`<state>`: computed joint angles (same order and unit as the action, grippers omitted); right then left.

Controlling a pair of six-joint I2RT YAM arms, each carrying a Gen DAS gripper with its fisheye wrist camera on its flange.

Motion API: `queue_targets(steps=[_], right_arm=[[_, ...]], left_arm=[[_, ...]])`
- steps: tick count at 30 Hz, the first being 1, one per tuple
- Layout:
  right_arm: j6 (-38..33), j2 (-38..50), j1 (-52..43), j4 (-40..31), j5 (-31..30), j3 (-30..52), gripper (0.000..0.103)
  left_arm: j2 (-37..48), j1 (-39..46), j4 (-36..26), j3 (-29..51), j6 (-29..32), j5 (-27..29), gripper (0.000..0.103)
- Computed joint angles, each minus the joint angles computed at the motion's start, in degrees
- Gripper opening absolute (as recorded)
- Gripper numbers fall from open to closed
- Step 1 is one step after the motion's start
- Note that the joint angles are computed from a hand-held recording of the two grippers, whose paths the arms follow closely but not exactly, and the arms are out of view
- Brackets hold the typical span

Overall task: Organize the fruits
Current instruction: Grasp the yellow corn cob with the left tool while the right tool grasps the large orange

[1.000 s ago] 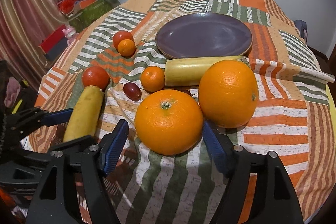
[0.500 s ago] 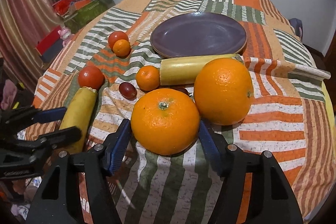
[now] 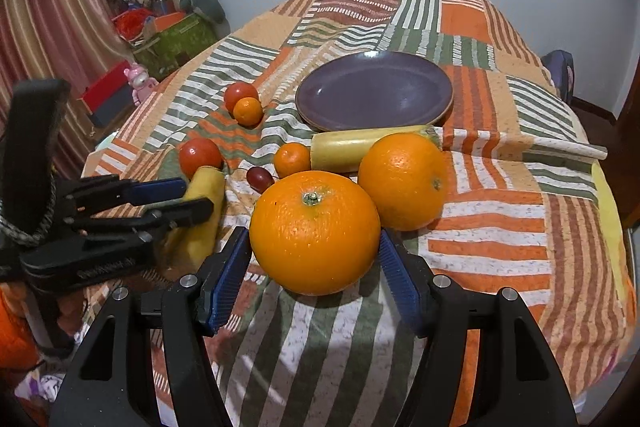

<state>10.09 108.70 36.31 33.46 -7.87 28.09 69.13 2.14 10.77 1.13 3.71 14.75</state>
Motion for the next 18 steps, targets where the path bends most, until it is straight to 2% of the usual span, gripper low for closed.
queue_targets(steps=[4, 6, 8, 10, 11, 14, 16, 18], right_arm=[[-0.2, 0.1, 0.4, 0.7, 0.5, -0.6, 0.062], [0.0, 0.2, 0.6, 1.0, 0.7, -0.9, 0.062], [0.0, 0.1, 0.5, 1.1, 0.3, -1.2, 0.062], [-0.3, -0.1, 0.3, 1.3, 0.2, -1.5, 0.062], [-0.3, -0.1, 0.3, 1.6, 0.4, -1.8, 0.062], [-0.2, 0.1, 0.1, 2.2, 0.7, -2.1, 0.062], [0.1, 0.4, -0.3, 2.5, 0.3, -2.0, 0.062], [0.3, 0.8, -0.6, 2.7, 0.1, -1.9, 0.062]], left_arm=[[0.8, -4.8, 0.9, 0.2, -2.7, -6.2, 0.005], [1.5, -2.4, -0.5, 1.2, -3.3, -4.8, 0.012], [1.5, 0.3, -1.3, 1.4, -4.1, -4.4, 0.05], [2.8, 0.3, 2.1, 0.1, -5.4, -7.2, 0.06], [6.1, 0.6, 4.1, 0.5, -5.1, -7.4, 0.061], [15.1, 3.0, 8.7, 2.4, -5.4, -2.9, 0.062], [19.7, 1.4, 10.6, 4.0, -6.1, -2.8, 0.064], [26.4, -3.0, 16.3, 4.9, -9.8, -7.6, 0.065]])
